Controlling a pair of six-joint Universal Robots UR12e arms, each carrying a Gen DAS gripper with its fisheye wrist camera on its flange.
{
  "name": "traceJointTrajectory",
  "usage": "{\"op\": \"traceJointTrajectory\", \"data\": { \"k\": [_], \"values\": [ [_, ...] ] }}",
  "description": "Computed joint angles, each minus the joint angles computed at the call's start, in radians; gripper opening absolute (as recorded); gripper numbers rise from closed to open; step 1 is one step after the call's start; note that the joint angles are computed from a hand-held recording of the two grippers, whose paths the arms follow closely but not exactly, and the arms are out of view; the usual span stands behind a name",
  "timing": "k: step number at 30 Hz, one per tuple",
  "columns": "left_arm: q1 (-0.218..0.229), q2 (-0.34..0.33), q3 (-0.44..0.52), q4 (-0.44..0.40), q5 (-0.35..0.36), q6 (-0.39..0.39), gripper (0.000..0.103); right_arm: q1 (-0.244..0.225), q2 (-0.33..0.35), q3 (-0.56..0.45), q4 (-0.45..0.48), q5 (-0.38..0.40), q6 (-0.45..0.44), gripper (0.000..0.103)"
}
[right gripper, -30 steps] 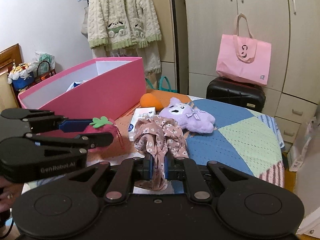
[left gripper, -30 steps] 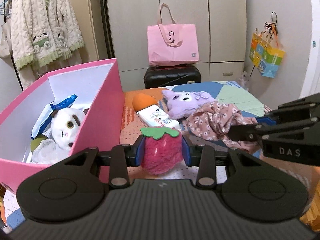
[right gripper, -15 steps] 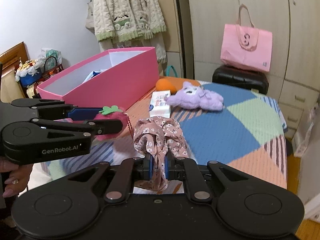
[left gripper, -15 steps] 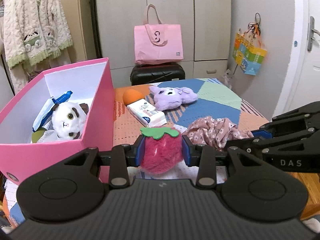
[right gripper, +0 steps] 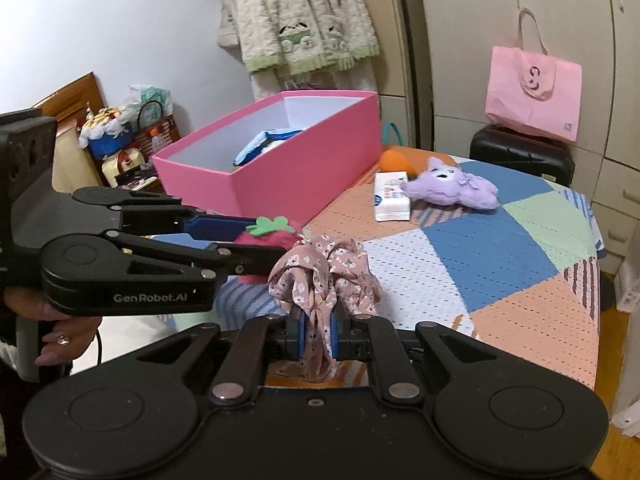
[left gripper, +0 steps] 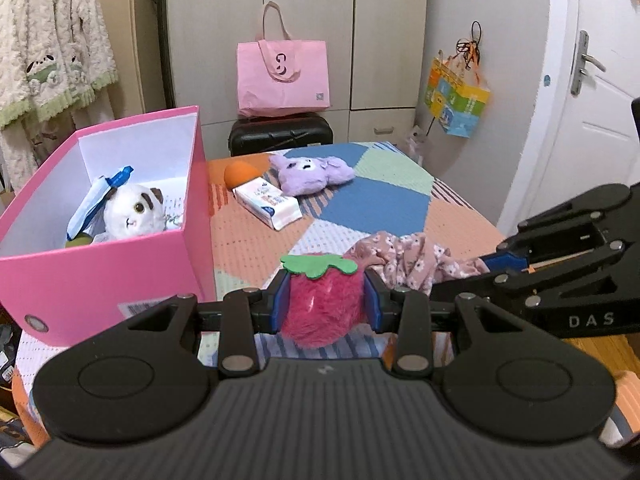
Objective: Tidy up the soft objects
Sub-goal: 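Carry the strawberry puff and floral cloth over the pink box with both grippers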
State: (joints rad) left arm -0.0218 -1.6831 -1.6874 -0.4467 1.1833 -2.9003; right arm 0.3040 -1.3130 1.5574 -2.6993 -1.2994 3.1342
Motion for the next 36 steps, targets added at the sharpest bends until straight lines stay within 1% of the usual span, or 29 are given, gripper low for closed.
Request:
{"op": "traceJointTrajectory", "data": {
  "k": [3,5,9,12,17,21,23,26,29,34,36],
  "values": [
    [0.015,0.018,-0.010,-0.023,-0.024,0.008,0.037,0.007,-0.007,0.002,0.006,0.005,-0.010,0.015],
    [0.028,0.027,-0.014,-0.037,-0.047,0.012,0.037,0.008,-0.012,0.001,0.018,0.032,-0.017,0.016],
    [0.051,0.049,-0.017,-0.097,-0.078,0.035,0.037,0.015,-0.016,-0.010,0.046,0.061,-0.056,0.016],
    [0.069,0.061,-0.005,-0.157,-0.098,0.060,0.037,0.021,-0.014,-0.026,0.062,0.082,-0.083,0.016],
    [0.095,0.070,0.038,-0.267,-0.099,0.098,0.037,0.030,0.003,-0.070,0.087,0.115,-0.110,0.016],
    [0.114,0.073,0.078,-0.335,-0.094,0.128,0.037,0.038,0.026,-0.114,0.102,0.137,-0.131,0.016],
    [0.124,0.074,0.089,-0.333,-0.089,0.135,0.037,0.043,0.039,-0.137,0.105,0.142,-0.137,0.016],
    [0.138,0.081,0.085,-0.284,-0.094,0.139,0.037,0.049,0.061,-0.179,0.115,0.145,-0.137,0.016],
    [0.152,0.078,0.087,-0.239,-0.109,0.125,0.037,0.054,0.080,-0.222,0.129,0.156,-0.151,0.016],
    [0.164,0.038,0.121,-0.174,-0.130,0.096,0.037,0.067,0.120,-0.294,0.123,0.134,-0.175,0.018],
    [0.168,0.014,0.146,-0.167,-0.140,0.074,0.037,0.070,0.142,-0.324,0.112,0.124,-0.167,0.021]
  ]
}}
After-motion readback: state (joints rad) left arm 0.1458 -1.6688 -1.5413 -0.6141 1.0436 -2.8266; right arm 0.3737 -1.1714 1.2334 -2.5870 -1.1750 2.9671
